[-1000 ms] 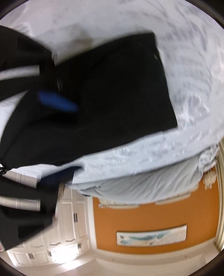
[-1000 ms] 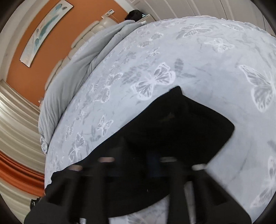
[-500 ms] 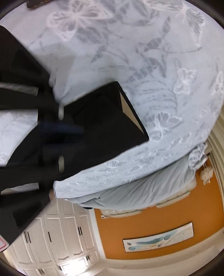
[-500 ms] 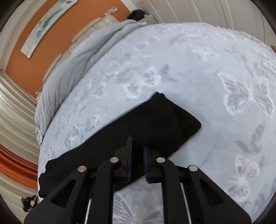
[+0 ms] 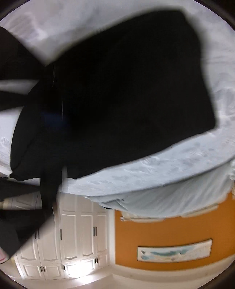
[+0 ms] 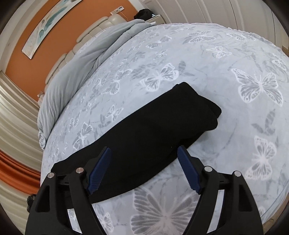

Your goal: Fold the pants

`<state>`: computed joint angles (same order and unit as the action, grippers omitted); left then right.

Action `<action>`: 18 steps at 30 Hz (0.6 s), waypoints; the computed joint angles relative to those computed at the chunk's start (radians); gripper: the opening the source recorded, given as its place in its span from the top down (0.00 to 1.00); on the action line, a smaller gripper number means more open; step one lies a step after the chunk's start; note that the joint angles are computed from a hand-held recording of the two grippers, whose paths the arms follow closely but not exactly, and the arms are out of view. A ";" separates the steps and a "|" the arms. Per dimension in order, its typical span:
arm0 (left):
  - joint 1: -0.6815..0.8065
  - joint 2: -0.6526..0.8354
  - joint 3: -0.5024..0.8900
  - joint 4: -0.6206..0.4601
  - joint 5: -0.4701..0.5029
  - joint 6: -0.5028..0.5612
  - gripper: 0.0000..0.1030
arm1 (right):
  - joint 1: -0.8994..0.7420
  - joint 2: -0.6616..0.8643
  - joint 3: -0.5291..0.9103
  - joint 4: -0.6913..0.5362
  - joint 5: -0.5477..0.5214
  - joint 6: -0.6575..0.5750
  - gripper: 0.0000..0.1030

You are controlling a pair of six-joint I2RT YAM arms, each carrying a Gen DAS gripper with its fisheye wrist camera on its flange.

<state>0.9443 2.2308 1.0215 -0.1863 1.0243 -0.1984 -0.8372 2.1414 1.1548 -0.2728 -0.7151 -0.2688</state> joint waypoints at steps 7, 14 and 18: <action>0.108 -0.362 -0.201 -0.117 0.098 0.357 0.96 | -0.054 -0.090 -0.084 0.089 -0.059 -0.009 0.22; 0.156 -0.128 -0.056 -0.258 -0.082 0.344 0.97 | -0.053 0.089 0.105 -0.101 -0.041 0.003 0.24; 0.124 -0.144 -0.069 -0.206 -0.091 0.273 0.96 | -0.011 0.165 0.173 -0.107 -0.051 0.051 0.41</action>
<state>1.0687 2.0870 0.9528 -0.3923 0.9330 0.0742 -0.8484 2.3069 1.3275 -0.3798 -0.7657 -0.2174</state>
